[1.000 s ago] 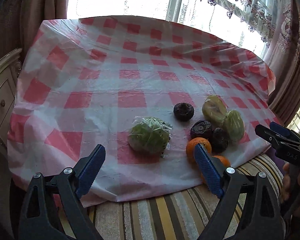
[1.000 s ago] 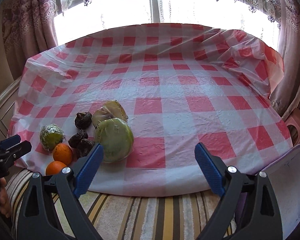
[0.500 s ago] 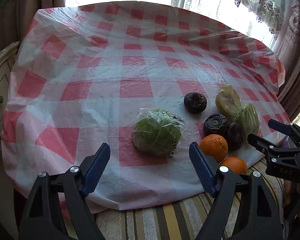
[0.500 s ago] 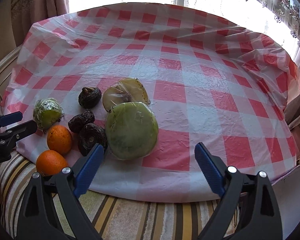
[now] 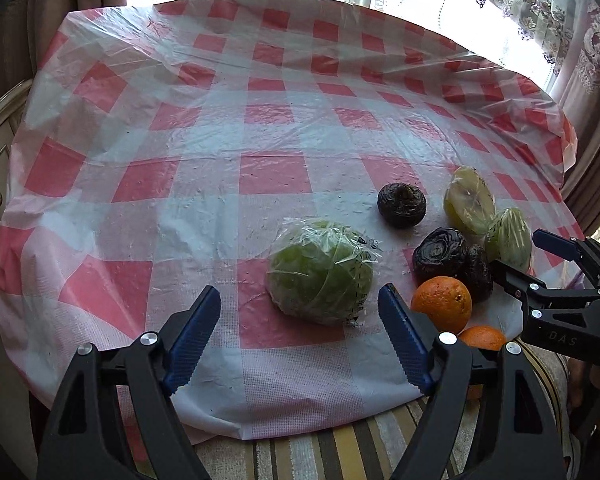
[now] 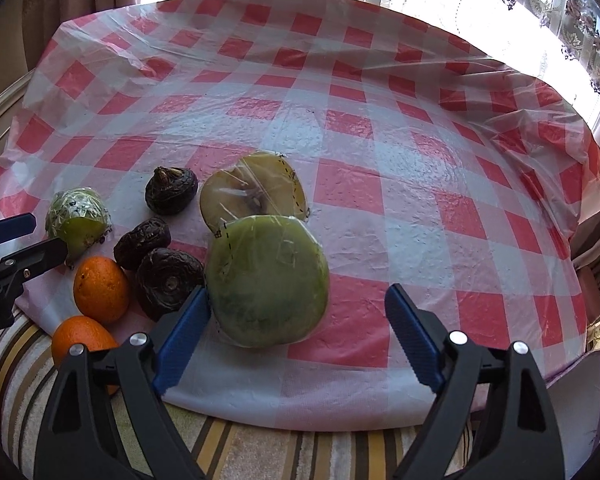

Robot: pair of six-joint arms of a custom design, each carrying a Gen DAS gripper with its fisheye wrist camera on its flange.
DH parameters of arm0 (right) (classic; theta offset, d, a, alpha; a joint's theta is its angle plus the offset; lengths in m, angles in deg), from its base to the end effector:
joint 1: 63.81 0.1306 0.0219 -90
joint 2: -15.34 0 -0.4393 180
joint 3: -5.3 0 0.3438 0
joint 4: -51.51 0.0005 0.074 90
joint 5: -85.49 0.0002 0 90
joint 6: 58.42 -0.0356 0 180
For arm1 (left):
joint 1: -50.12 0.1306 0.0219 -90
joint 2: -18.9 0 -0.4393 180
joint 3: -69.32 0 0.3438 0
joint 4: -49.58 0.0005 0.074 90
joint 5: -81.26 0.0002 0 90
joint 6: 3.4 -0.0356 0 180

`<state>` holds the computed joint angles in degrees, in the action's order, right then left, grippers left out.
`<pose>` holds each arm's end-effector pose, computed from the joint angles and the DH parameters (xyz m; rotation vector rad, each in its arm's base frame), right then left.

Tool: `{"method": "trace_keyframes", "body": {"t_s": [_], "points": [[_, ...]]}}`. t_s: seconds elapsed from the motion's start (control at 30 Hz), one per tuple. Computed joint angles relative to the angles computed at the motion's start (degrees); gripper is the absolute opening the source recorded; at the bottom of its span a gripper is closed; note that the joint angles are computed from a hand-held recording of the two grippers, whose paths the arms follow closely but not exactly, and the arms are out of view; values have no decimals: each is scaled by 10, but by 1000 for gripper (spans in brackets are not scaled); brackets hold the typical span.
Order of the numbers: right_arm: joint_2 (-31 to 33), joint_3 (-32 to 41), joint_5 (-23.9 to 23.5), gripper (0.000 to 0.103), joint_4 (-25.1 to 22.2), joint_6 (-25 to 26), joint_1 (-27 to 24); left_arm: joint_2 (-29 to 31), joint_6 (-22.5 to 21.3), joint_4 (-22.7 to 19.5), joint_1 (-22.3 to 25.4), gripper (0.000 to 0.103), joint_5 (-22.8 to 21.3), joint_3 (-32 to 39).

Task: Organize fruits
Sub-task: 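Grasp the bagged green melon with the right tool while the left grasps the bagged lettuce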

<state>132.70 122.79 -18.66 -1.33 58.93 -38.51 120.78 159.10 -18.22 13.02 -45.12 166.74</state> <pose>0.5689 0.2780 0.4351 -1.1892 2.1700 0.2919 0.4002 -0.2768 0.4359 -0.8636 2.2933 0.1515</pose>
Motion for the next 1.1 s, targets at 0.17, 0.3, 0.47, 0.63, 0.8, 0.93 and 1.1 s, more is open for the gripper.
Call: {"method": "trace_keyframes", "body": {"t_s": [0.17,0.3,0.47,0.63,0.8,0.93,1.1], "points": [[6,9,-7,83,-5,-1,1,5,-14,-1,7,75,8,4],[10,16,-14,80,-10,-4,0,13,-27,-13,11,75,8,17],[12,20,-30,59,-19,-1,-1,22,-46,-19,18,65,22,24],[12,17,-42,59,-20,-11,-7,27,-55,-23,13,55,16,31],[9,12,-54,59,-16,-22,-13,24,-37,-26,9,55,9,27],[6,9,-64,59,-13,-32,-19,20,-24,-32,6,55,-3,27],[1,4,-70,59,-7,-40,-24,22,-20,-44,0,55,-16,36]]}}
